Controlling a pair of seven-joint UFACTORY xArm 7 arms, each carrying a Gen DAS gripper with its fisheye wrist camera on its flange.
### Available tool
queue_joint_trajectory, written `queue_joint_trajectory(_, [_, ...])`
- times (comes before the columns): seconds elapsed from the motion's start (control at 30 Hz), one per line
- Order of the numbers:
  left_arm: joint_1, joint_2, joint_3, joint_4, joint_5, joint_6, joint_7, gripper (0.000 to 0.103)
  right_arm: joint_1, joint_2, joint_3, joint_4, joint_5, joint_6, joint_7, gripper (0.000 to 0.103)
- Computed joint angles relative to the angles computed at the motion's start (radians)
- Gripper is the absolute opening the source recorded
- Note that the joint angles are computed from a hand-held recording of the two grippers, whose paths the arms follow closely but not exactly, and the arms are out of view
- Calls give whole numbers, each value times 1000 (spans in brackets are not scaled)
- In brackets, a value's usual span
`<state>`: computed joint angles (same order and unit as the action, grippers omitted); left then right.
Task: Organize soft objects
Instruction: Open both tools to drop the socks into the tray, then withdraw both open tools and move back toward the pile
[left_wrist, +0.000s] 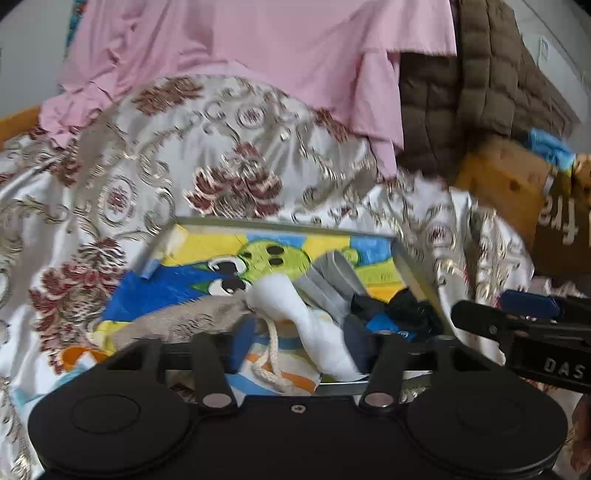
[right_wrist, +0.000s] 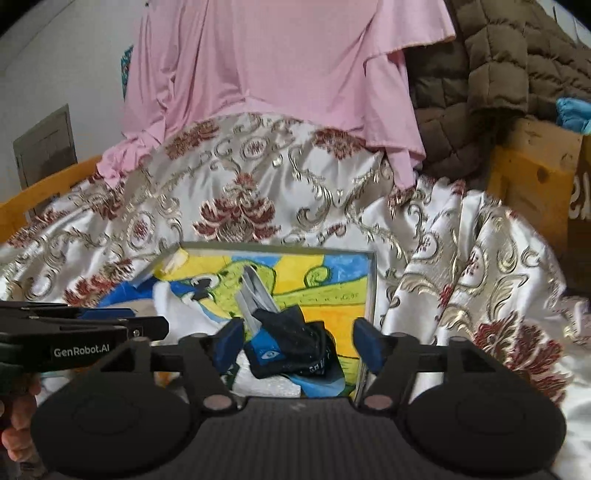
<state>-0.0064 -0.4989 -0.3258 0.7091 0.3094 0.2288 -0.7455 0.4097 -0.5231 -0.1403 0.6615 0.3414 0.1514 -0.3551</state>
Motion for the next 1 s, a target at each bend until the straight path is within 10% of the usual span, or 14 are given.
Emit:
queue_joint_trajectory(0.63, [-67,-551,33,-173,-129,195,17,99,-69,-418,118,-92,-101,172,157,103])
queue_joint_trajectory(1.0, [-49,-888,2,-240,-131,450,35,102,-86,-649,237,-149,-162,280,333,103])
